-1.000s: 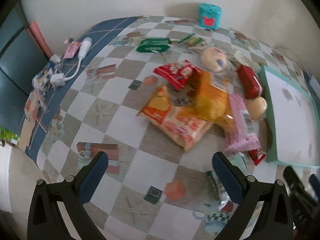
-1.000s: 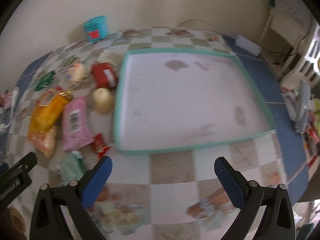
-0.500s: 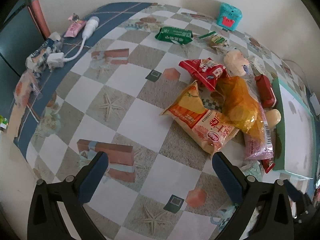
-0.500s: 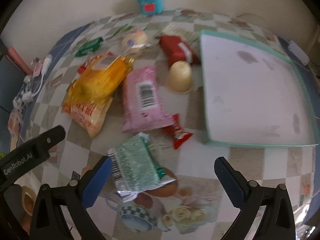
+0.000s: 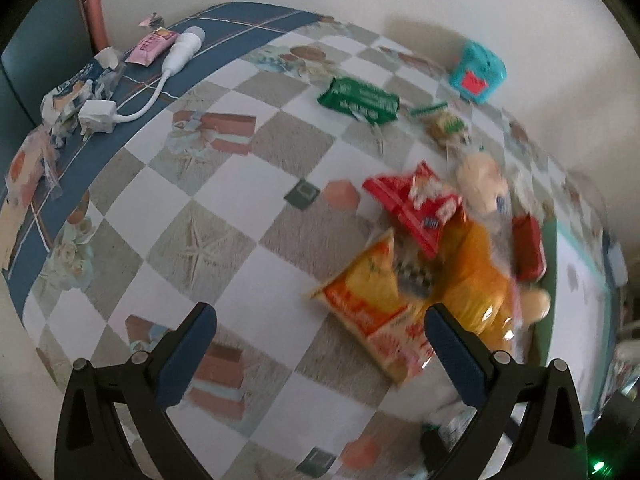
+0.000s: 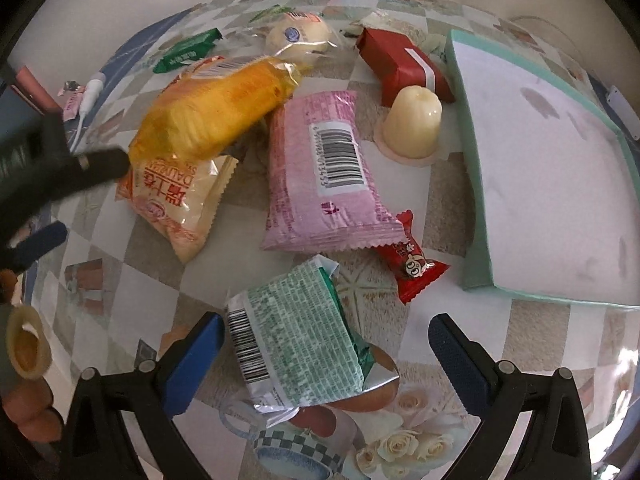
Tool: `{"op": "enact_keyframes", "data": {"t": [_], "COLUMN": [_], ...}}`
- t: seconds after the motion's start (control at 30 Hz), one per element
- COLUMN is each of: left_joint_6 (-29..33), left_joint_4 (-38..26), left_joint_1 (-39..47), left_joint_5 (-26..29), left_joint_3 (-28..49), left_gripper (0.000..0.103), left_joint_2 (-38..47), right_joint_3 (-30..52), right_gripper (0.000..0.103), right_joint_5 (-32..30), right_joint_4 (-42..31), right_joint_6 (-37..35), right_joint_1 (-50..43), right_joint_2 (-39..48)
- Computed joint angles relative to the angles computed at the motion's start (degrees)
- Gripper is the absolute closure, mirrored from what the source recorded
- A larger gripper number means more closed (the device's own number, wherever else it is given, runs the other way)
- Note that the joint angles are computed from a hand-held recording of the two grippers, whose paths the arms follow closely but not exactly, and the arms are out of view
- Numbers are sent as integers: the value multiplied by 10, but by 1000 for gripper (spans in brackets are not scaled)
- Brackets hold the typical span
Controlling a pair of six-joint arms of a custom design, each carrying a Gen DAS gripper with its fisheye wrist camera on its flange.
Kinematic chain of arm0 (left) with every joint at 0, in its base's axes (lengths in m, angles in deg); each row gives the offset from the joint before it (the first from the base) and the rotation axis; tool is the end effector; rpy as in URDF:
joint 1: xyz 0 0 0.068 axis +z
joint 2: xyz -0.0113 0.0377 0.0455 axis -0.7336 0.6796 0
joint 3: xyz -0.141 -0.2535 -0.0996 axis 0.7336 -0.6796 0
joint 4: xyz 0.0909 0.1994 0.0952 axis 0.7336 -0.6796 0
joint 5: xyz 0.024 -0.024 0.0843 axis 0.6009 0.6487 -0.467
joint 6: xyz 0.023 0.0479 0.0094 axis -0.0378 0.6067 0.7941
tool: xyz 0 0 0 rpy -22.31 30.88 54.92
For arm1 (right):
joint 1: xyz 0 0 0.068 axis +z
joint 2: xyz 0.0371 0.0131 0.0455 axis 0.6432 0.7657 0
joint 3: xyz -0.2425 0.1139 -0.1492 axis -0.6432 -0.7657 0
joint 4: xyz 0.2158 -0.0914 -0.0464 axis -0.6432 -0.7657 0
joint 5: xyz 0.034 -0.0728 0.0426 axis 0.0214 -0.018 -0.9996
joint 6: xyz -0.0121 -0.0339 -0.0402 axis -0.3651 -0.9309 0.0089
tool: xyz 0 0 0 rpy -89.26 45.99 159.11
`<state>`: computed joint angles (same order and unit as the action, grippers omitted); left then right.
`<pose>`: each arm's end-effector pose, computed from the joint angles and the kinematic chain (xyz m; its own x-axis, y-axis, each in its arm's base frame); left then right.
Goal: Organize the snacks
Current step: 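Grasp the orange-yellow bread bag with the left tool while the right tool grasps the green-white pack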
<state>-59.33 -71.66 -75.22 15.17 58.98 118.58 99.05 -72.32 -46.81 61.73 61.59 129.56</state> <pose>0.2623 -0.1320 0.1756 -0.8247 -0.4368 -0.3594 -0.4016 0.8996 -0.1716 0.2475 0.0985 0.1482 -0.9691 -0.0829 -0.2324 -0.1049 0.9909 0.0840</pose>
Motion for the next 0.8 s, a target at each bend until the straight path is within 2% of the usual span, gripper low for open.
{"op": "enact_keyframes", "data": {"t": [0.2, 0.43, 0.63, 0.67, 0.8], "left_joint_6": [1, -9, -21, -24, -38], "left_joint_4": [-20, -35, -29, -27, -21], "left_joint_1": [4, -6, -3, -3, -3], "left_joint_5": [-10, -14, -6, -4, 6], "left_joint_3": [51, 68, 44, 38, 11], "left_gripper": [0, 0, 0, 0, 0], "left_joint_2": [44, 84, 71, 68, 50], "right_joint_3": [15, 22, 6, -11, -18], "right_gripper": [0, 0, 0, 0, 1], "right_joint_5": [-2, 6, 5, -1, -7], "right_joint_4": [5, 6, -6, -8, -4], "right_joint_6": [1, -12, -3, -22, -23], "right_joint_1": [-13, -28, -25, -46, -58], "right_joint_2": [25, 40, 14, -5, -8]}}
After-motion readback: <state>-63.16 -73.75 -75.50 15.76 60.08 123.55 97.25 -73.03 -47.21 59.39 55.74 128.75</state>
